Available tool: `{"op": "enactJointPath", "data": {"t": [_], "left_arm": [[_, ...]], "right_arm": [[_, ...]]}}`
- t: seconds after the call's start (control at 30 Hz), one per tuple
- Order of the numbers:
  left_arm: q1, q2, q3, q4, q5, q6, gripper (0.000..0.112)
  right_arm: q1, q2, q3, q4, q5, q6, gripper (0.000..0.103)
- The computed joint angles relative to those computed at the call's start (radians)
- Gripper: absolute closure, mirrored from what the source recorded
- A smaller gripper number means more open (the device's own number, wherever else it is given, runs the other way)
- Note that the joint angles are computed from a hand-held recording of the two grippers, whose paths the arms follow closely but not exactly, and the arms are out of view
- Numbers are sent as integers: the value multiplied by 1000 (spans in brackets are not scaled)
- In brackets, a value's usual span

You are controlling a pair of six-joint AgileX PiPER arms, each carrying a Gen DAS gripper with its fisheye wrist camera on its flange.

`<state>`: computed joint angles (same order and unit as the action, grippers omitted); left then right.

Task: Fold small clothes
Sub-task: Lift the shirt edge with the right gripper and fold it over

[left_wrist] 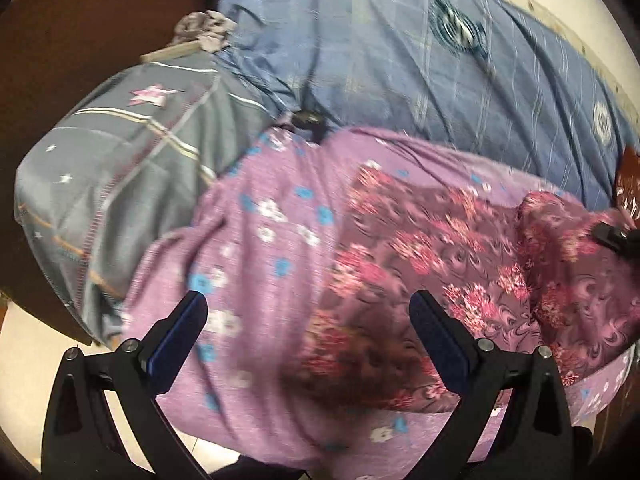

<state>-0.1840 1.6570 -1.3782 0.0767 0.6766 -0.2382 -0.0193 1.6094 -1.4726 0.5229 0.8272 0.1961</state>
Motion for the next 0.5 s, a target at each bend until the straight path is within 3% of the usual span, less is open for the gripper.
{"op": "enactJointPath", "data": {"t": [0.2,0.27,0.3,0.37,0.4,0.5], "left_arm": [[152,-66,57,-145,-16,176,11],[202,-69,70,-187,-20,215,11],[231,-66,74,-208,-18,234,11],[269,-62,81,-246,-13,268,11],[283,-58,83,-259,-10,277,11],[311,-62,96,-297,-13,310,11]], "right_arm": [[265,288,-457,-203,164,333,86],[322,427,-635,-212,244,415,79],[339,491,-711,-186,267,428,77],[351,599,-825,-70,294,403,61],[354,636,-857,-12,298,397,48],[368,630,-832,84,218,332,45]]}}
